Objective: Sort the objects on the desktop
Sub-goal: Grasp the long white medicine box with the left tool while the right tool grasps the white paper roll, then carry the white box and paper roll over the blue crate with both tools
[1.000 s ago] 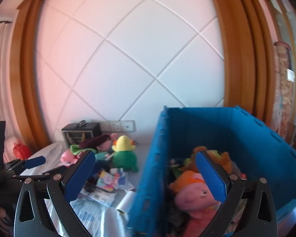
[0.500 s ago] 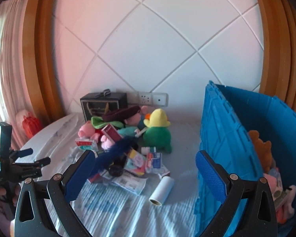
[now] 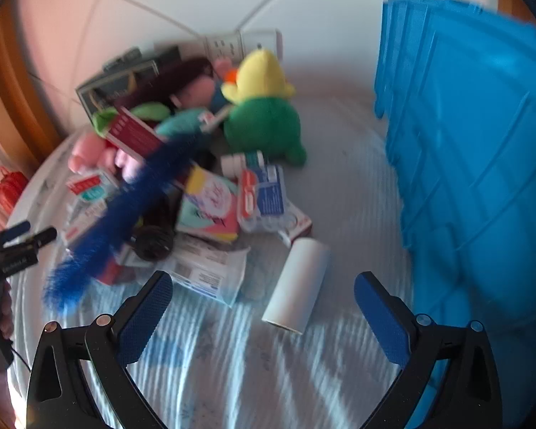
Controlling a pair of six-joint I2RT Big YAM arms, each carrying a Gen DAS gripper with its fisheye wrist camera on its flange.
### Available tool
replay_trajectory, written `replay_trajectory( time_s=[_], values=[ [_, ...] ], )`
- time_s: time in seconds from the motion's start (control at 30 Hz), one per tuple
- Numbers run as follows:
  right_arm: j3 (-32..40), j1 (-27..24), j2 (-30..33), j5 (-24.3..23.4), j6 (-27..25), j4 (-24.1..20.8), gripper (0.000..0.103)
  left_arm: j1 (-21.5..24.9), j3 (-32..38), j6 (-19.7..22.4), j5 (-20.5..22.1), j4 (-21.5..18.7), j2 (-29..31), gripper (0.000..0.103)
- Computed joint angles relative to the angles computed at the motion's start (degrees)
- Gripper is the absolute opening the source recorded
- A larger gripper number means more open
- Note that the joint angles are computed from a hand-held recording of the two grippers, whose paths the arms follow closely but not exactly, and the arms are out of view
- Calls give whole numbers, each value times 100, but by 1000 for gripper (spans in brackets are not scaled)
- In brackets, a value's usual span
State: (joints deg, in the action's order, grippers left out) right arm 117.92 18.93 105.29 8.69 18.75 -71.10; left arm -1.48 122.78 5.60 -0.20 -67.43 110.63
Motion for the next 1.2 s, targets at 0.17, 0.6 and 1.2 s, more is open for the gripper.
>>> replay_trajectory(
  time_s=[0.17, 0.6, 1.2],
  values=[
    [324, -152, 460, -162, 246, -439, 103, -145, 966, 340, 297, -614, 750, 66],
    [790, -383, 1151, -462, 318, -951, 67, -165, 117, -153, 335, -349, 312, 21],
    [52, -359, 739, -482, 132, -541, 46, -12, -2067, -648, 300, 364, -1453, 21]
  ],
)
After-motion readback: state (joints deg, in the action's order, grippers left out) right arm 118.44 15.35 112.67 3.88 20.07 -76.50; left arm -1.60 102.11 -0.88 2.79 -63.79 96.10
